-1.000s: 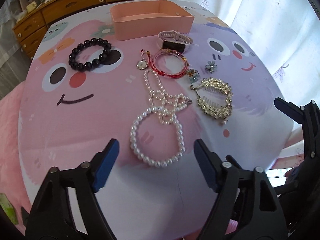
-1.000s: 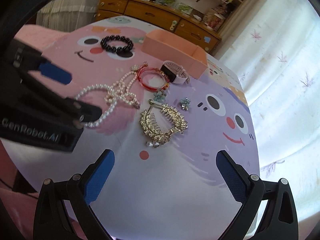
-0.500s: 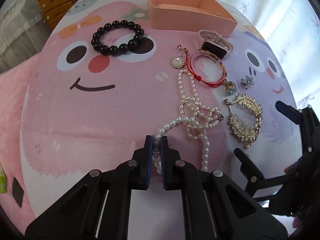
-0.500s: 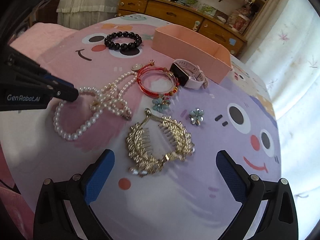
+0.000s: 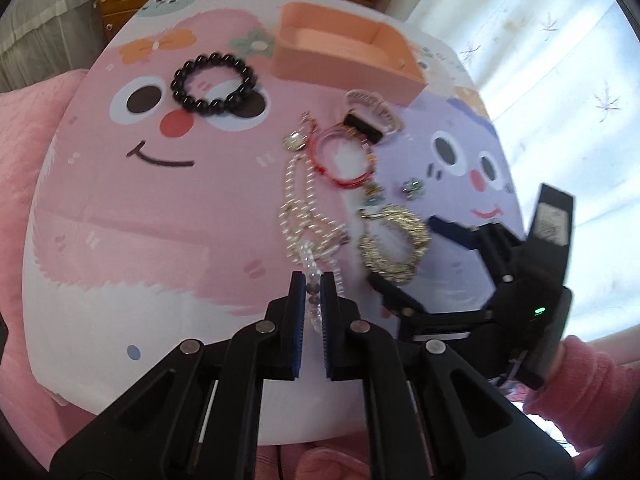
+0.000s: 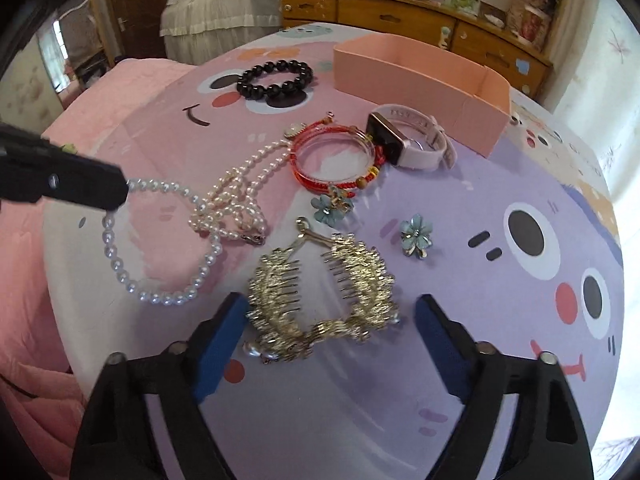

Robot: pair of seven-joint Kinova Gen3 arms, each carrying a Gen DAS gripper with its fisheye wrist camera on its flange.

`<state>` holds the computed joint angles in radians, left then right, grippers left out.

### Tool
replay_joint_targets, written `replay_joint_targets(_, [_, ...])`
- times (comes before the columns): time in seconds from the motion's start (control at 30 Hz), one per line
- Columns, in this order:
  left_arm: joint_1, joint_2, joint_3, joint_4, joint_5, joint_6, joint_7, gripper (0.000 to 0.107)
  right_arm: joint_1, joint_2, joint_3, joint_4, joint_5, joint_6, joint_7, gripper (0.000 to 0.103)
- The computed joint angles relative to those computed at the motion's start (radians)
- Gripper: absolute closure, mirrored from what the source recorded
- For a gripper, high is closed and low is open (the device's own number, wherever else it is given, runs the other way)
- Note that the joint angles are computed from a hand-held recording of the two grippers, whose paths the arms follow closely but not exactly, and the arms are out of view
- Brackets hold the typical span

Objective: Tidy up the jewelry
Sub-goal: 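Grasp the pearl necklace with the left tool while the right tool grasps the gold chain, then drop the pearl necklace into the pink tray with the left tool while the right holds the chain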

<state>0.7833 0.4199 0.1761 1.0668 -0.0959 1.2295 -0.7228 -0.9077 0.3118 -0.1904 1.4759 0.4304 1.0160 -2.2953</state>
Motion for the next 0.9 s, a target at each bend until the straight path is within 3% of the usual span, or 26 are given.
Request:
replay_joint_targets(0.13, [0.014, -0.014, 0.001, -0.034, -0.009, -0.031, 0.007, 0.102, 0.036, -0.012, -0.016, 0.009, -0.04, -0.02, 0.058, 0.03])
replay_joint_targets(0.3, [0.03, -0.029, -0.014, -0.101, -0.046, -0.032, 0.037, 0.103, 0.053, -0.079, -0.016, 0.068, -0.093, -0.075, 0.015, 0.03])
replay_joint_targets(0.67, [0.091, -0.018, -0.045, -0.362, -0.148, 0.026, -0.018, 0.103, 0.049, -0.145, -0.043, 0.014, 0.003, -0.03, -0.099, 0.03])
replay_joint_targets(0.9, [0.083, -0.025, -0.06, -0.46, -0.137, -0.023, -0.099, 0.103, 0.031, -0.146, -0.057, -0.068, 0.076, 0.025, -0.128, 0.03])
